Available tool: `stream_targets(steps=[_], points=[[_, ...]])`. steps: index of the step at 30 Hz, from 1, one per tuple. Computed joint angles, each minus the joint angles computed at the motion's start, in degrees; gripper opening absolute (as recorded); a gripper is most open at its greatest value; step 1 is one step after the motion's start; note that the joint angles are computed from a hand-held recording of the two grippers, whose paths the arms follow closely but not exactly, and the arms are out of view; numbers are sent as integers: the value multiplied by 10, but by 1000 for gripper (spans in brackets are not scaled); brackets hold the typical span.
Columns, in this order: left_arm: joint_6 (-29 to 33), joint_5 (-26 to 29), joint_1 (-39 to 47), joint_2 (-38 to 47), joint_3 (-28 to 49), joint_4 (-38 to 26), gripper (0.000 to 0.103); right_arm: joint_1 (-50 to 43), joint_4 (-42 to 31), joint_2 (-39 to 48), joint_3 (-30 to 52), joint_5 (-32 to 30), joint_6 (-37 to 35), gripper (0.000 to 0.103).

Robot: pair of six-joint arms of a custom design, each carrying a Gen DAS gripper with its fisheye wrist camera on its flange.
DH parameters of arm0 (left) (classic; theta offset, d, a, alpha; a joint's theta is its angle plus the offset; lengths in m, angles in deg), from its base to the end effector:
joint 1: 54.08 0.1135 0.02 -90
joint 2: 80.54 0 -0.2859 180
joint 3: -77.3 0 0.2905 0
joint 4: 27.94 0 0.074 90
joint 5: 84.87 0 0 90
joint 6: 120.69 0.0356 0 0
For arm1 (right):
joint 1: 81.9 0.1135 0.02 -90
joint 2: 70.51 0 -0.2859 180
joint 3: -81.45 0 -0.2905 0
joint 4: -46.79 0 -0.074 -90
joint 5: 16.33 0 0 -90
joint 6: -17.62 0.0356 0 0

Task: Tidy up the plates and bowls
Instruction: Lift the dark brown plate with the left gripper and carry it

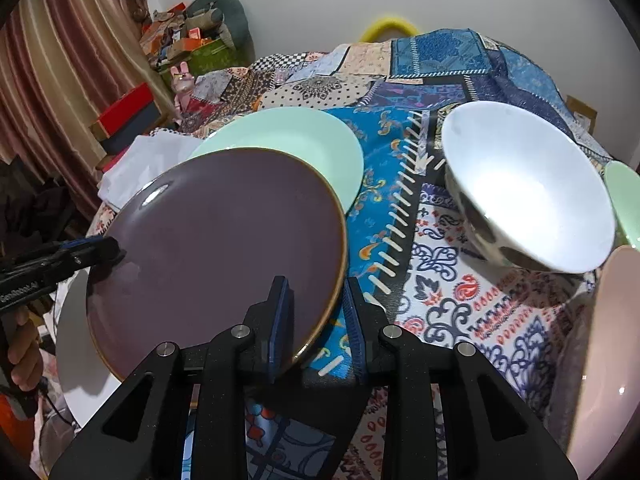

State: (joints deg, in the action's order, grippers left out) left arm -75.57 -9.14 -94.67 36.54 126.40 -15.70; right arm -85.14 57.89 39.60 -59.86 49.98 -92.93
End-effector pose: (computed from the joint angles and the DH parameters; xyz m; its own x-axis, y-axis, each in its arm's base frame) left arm 0.2488 -0.2016 0.0091 -0.8153 -0.2020 -0.5427 -0.0707 0.9649 -0.2529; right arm 0.2640 -0.0006 0.0140 -0.7607 -0.2789 -0.5862 -0.4420 0.8839 0.1531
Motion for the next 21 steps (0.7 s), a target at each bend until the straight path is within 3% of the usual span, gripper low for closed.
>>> stream_targets(steps=[21], points=[[-10,-51,-45,0,0,-8,23,-29,-7,-15,-14,-35,-19,25]])
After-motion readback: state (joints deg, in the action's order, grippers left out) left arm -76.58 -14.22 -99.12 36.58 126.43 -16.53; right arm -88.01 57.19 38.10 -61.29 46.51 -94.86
